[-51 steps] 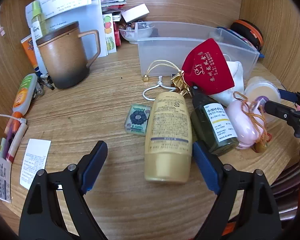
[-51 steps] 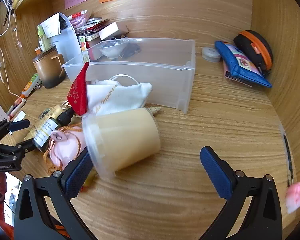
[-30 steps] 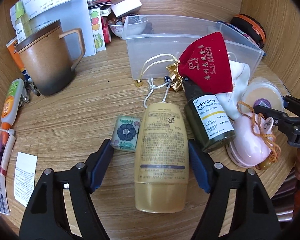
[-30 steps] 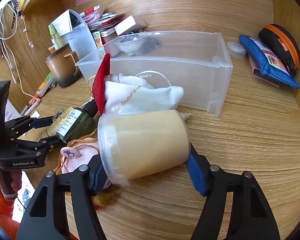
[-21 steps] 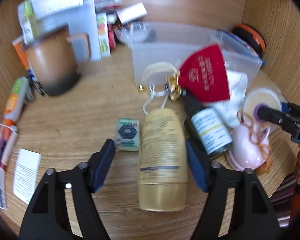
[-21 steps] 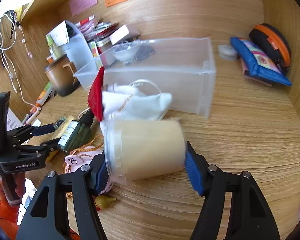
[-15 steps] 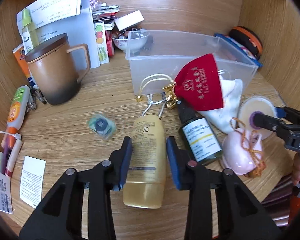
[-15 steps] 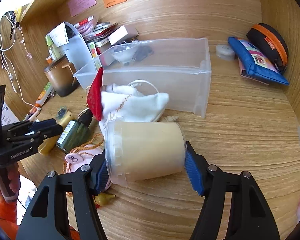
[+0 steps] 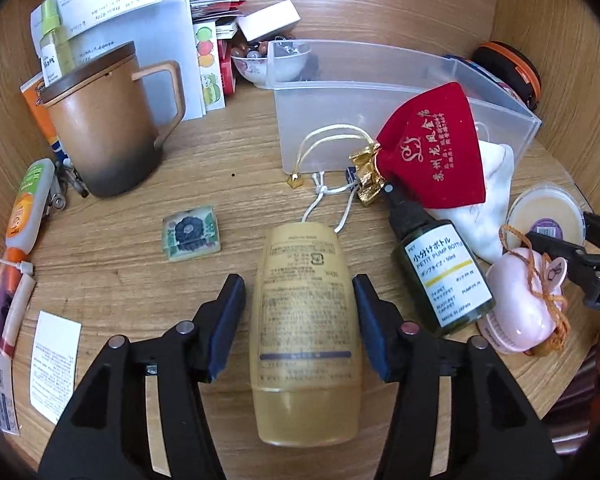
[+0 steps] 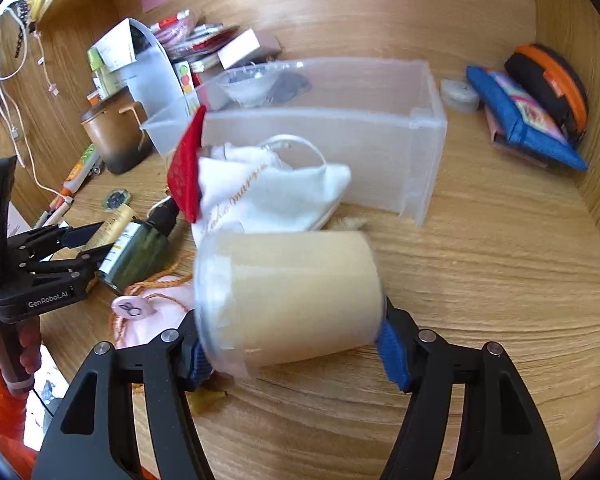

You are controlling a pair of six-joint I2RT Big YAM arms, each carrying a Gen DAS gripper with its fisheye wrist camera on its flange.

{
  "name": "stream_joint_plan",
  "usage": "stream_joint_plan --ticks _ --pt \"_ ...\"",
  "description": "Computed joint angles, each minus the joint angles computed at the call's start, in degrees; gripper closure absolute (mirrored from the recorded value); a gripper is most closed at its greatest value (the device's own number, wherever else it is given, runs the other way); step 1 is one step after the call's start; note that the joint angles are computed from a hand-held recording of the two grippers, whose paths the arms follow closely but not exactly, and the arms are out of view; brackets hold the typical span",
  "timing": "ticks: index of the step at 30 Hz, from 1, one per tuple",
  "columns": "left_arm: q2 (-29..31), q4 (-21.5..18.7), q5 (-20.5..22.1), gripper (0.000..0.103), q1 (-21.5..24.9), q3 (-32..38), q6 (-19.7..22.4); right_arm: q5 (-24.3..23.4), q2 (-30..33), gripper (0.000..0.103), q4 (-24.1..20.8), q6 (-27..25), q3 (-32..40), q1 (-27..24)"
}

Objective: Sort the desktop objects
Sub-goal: 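Grasp the cream plastic jar with the right gripper while the left gripper grasps the gold UV bottle, then lift the jar with the right gripper while the left gripper sets the gold bottle aside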

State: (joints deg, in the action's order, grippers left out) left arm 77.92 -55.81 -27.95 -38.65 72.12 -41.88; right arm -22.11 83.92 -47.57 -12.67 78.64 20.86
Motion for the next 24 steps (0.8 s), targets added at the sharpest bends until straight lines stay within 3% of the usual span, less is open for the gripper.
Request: stream_joint_plan --ticks 6,10,24 --pt "0.63 0.63 -0.1 0.055 -0.01 0.64 0.42 -3.55 0.17 0.04 -0.16 2.64 0.2 -1.23" --pt "-0.41 2.31 1.31 0.055 0.51 0.06 -0.1 -3.35 -1.54 0.04 1.5 3.62 -0.28 -1.98" --pt "-5.71 3.47 -2.97 0.055 -1.67 1.64 1.22 -4.1 -3.41 0.04 1.99 4.11 2.7 -2.93"
